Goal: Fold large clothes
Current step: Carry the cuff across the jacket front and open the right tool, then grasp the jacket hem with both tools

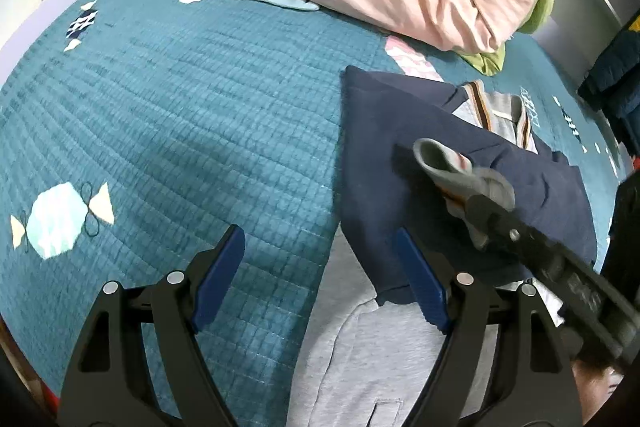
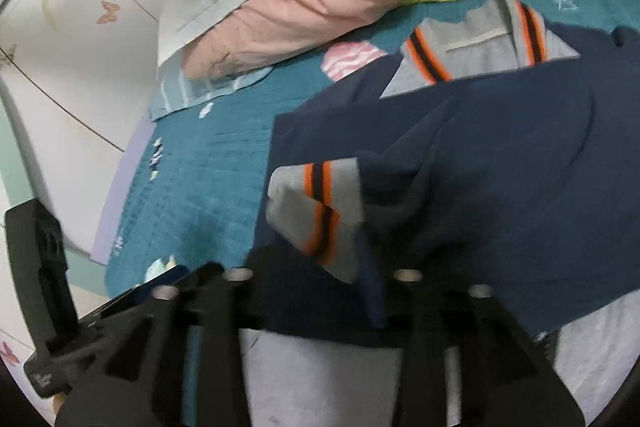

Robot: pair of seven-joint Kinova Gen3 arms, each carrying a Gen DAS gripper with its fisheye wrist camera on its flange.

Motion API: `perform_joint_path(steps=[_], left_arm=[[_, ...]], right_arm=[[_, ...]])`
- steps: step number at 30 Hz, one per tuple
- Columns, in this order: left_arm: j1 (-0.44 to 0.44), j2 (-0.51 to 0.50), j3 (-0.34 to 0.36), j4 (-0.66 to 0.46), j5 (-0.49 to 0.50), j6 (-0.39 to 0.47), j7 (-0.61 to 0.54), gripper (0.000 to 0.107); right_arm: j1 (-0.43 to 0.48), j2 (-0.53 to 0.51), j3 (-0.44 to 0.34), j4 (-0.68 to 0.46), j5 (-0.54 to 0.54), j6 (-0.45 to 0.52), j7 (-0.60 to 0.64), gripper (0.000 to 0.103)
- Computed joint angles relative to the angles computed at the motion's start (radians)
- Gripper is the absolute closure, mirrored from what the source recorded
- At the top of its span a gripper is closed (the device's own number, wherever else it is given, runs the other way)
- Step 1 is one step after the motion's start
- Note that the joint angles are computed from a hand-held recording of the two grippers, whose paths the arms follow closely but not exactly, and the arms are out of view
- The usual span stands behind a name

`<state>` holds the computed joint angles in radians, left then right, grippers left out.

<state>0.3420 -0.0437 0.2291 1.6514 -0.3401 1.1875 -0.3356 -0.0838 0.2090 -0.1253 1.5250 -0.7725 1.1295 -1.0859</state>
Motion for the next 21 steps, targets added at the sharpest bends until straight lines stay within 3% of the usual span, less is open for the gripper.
perform_joint_path(steps=[6,16,21], left_arm=[[0.003,-0.011,0.012,-0.031,-0.021,0.012,0.046,0.029],[0.079,0.171,-0.016,-0.197,0.021,-0.051,-0.046,0.029],[0.125,0.306,-0.062,-0.307,0.059,0.035,-0.143,0.023]], right_arm=[[0.043,-0.088,0.022,0.041,-0.083,-0.039,0.118,0.043],[0.146,-0.011,0.125,-0.093,0.093,-0.005,-0.076,0.046],[0.196,0.077,0.108,-0.145,0.167,0.075,-0.121,0.046]])
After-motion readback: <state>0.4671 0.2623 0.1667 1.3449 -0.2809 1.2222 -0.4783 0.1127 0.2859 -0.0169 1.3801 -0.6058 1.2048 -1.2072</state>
